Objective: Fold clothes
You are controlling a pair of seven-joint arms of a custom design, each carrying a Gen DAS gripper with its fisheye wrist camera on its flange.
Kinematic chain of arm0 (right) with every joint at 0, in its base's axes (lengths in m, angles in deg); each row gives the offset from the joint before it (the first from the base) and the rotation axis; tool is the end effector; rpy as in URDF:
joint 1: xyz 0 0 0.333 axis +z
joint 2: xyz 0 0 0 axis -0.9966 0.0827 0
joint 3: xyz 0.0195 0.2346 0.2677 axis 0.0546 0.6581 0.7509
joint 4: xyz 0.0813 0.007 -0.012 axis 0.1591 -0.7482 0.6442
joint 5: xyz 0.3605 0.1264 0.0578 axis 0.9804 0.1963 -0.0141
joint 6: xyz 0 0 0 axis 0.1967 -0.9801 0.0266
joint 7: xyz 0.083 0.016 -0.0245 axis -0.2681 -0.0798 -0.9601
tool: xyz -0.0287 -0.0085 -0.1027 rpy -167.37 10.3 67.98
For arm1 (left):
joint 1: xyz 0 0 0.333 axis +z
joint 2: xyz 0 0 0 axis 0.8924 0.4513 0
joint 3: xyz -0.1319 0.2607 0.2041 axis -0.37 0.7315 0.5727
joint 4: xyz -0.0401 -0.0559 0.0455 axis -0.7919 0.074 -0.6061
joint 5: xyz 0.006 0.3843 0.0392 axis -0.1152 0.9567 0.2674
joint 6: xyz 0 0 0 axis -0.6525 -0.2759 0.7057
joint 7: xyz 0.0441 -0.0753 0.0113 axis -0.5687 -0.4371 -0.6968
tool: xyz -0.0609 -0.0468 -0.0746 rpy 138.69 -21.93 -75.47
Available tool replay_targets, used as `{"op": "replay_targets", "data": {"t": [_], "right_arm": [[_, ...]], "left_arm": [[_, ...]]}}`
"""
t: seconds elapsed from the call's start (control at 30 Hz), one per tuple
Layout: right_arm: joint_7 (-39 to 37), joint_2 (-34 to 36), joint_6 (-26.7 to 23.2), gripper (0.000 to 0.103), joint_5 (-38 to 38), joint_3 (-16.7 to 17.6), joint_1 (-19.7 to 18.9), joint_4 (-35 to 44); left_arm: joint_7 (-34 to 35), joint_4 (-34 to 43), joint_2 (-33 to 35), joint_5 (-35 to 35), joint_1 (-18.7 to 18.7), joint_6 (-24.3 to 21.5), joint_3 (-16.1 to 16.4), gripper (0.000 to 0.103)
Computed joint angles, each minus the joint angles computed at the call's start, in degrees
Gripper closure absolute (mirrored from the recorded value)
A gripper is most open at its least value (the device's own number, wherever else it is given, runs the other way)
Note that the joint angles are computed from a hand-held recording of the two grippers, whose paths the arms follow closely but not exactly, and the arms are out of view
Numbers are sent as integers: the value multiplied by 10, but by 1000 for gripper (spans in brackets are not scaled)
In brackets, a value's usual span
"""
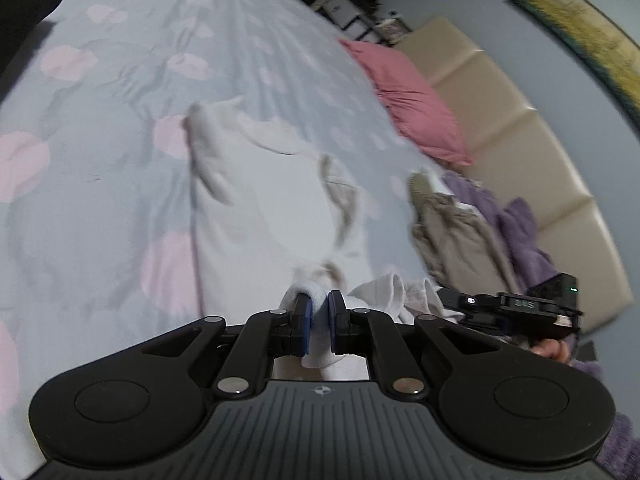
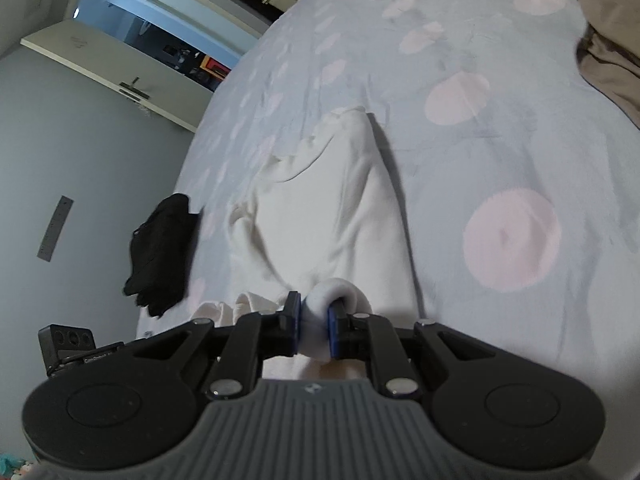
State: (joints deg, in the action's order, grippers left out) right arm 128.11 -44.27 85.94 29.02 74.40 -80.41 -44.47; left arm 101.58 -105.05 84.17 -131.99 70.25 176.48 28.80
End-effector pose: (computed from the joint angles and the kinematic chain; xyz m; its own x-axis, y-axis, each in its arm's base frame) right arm 0.5503 -0.0253 0.5127 -0.2976 -0.6357 -0.7123 -0.6205 0.6958 -0.3617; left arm 0.7266 -0.1303 0.5155 -0.4411 -0.6151 0.6536 -0.8814 0.1599 -0.4444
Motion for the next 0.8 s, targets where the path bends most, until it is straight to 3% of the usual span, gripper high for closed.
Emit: {"op": "replay_targets", "data": {"t": [0.4, 0.43, 0.5, 0.53, 0.67, 0.8], "right_arm": [[43, 48, -6, 83, -68, 11, -16, 25], [46, 45, -7, 82, -78, 11, -16, 24], [38, 34, -8, 63, -82, 12, -15, 19], [37, 27, -2, 62, -88, 13, -12, 15], [27, -7, 30, 61, -121, 14, 0, -14], [-11, -50, 39, 61, -123, 6, 17, -57]], "left_arm": [[-75, 50, 65, 72, -17, 19, -5, 96], [-76, 48, 63, 73, -15, 20, -7, 96], [-74, 38, 54, 75, -13, 27, -9, 95], [-71, 31, 48, 74, -11, 30, -11, 94], [-32, -34, -3, 35, 6, 67, -18, 58], [27, -97, -61, -10, 16, 80, -13, 56]]}}
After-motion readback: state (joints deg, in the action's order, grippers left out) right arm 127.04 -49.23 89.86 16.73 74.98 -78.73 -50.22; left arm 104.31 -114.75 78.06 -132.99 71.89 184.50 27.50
